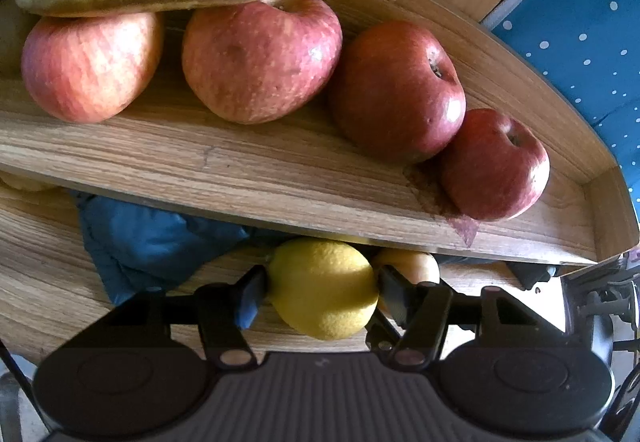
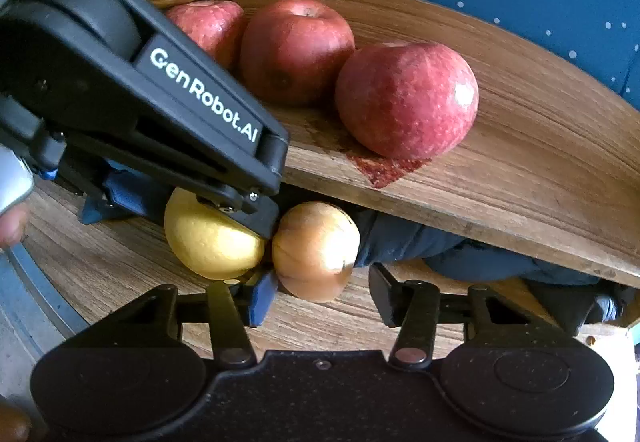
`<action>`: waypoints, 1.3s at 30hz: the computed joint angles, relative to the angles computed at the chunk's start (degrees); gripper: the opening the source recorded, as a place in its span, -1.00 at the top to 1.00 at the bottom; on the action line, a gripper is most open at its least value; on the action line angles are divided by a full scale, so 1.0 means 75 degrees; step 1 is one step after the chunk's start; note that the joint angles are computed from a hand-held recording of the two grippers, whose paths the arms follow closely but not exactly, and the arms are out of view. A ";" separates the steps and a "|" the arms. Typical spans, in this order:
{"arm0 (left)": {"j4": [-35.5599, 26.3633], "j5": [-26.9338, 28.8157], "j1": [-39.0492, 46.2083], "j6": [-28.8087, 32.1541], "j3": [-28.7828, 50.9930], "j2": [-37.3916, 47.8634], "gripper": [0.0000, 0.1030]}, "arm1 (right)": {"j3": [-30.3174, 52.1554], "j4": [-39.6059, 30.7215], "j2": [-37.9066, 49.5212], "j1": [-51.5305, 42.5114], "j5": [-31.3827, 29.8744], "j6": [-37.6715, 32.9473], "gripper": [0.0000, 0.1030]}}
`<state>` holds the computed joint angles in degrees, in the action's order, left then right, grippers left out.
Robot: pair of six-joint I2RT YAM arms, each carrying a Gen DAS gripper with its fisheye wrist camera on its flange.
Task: Organize fruits
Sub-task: 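Close the left gripper on the lemon while the right gripper grasps the pale round fruit, then carry the lemon with the left tool while the right tool carries the pale fruit over the tray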
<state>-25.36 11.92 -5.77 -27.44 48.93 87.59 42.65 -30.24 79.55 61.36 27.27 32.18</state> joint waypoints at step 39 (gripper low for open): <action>-0.0733 0.0133 0.0274 0.0193 -0.1044 -0.1627 -0.24 | -0.0480 -0.0816 -0.1058 0.0632 0.0163 0.0901 0.10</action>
<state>-30.86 12.92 -3.72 -25.99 41.10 75.38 39.05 -36.36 71.61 66.10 28.50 38.93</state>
